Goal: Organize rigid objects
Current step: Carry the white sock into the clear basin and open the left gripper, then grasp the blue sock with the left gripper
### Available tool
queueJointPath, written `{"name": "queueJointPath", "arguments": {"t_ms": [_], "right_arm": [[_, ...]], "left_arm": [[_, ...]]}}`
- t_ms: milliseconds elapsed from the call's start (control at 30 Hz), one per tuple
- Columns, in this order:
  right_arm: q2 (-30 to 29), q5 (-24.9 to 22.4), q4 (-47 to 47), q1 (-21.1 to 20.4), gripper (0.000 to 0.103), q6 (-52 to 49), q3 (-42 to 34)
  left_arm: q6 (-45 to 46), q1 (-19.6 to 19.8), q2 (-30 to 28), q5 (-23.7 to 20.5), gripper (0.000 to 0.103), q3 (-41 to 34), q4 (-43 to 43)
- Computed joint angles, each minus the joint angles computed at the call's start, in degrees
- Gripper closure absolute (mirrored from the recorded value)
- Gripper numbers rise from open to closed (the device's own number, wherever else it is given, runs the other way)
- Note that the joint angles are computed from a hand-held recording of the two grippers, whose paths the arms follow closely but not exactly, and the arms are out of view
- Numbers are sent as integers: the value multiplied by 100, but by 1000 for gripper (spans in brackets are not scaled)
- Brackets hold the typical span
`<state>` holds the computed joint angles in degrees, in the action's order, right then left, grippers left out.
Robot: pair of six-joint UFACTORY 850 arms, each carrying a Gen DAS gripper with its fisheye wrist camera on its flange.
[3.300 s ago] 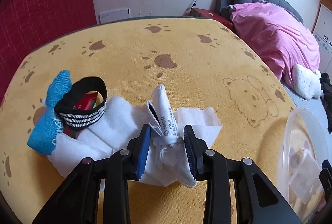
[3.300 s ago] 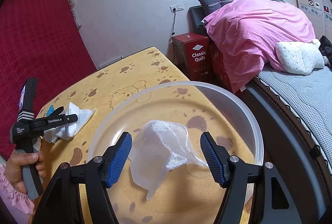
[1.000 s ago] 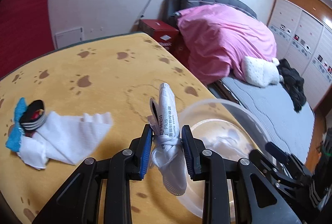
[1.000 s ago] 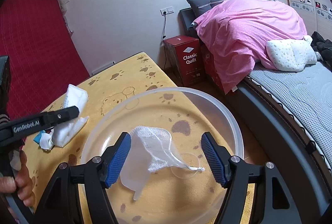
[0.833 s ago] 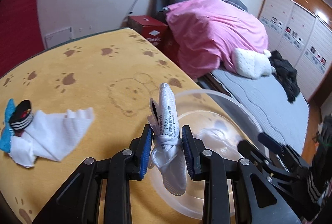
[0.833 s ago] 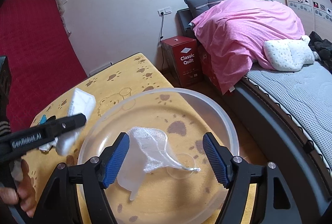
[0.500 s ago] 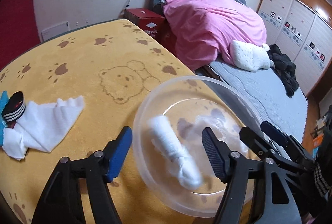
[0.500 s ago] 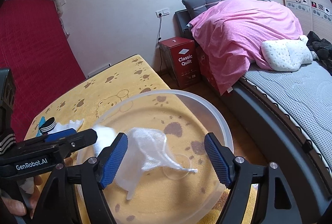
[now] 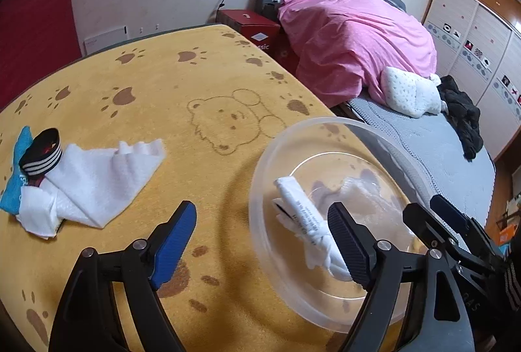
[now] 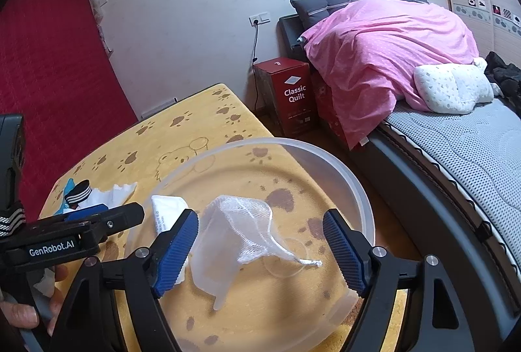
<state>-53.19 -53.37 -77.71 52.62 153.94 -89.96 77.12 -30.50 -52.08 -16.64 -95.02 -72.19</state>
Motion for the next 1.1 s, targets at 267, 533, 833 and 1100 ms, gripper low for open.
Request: {"name": "queueJointPath", "arguments": {"t_ms": [267, 533, 833, 1100], "right_arm": [[-30, 12, 15, 23, 20, -86, -74], [-91, 49, 15, 46, 19, -211, -188], [-166, 50, -23, 74, 19, -332, -343], [-275, 77, -96, 81, 18, -457, -587]], "left_arm": [[-80, 37, 41, 200, 14, 83, 3], [29, 72, 79, 447, 14, 162, -86], [382, 135, 109, 657, 14, 247, -355], [17, 293, 52, 713, 14, 198, -89]]}}
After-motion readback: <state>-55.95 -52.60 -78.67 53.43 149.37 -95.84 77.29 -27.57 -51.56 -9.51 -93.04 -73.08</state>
